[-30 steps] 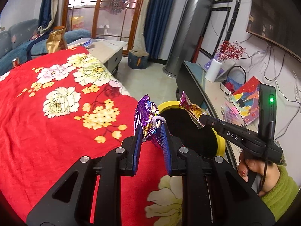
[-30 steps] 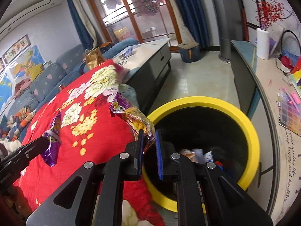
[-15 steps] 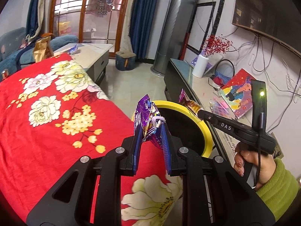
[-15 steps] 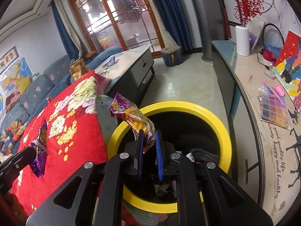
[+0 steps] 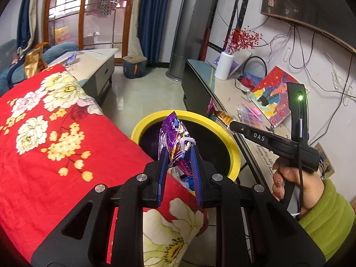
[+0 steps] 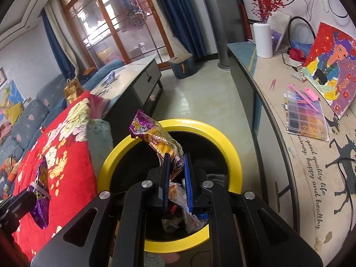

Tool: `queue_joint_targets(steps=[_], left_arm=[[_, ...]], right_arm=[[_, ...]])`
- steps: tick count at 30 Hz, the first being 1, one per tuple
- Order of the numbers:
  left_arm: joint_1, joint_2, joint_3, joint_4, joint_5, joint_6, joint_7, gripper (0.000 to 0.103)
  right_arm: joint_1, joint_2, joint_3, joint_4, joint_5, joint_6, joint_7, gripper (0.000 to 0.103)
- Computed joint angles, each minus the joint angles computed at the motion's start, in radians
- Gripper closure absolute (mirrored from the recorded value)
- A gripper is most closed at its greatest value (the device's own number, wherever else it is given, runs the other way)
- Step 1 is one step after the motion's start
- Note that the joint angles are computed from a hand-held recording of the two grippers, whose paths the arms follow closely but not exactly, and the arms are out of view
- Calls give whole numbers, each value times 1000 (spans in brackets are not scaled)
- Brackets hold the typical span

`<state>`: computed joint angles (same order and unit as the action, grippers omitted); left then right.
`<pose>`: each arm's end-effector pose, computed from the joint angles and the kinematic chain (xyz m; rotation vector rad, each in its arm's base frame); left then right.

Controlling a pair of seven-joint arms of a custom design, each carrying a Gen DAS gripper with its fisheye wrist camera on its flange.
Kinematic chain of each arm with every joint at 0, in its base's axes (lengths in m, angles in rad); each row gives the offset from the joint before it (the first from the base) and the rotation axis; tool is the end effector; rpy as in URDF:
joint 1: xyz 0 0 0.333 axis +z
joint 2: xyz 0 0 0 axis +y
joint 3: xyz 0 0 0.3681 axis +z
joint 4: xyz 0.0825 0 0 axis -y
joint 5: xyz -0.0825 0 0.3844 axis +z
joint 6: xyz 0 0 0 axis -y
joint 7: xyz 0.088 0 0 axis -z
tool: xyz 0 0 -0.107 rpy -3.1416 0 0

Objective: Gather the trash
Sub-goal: 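Carry the gold and purple wrappers with both grippers over the bin, then open the right gripper dropping the gold wrapper while the left drops the purple wrapper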

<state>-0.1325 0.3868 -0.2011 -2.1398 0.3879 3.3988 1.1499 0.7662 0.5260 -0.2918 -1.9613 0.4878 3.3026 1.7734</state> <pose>0.5915 -0.2367 0.3777 -1.5409 2.0554 -1.1002 0.6186 0.2953 0.3580 -1.5330 1.7689 -0.4430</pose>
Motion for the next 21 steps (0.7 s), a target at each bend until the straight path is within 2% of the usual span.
queue_joint_targets(steps=[5, 14, 21], left_arm=[[24, 31, -40, 30, 22, -30, 1, 88], [143, 112, -195, 107, 68, -104, 34, 87], [115, 144, -181, 149, 27, -154, 74, 83]], right_arm=[[-23, 3, 15, -6, 7, 3, 5, 91], [-89, 7, 75, -6, 4, -3, 13, 89], [-129, 8, 119, -6, -9, -1, 17, 89]])
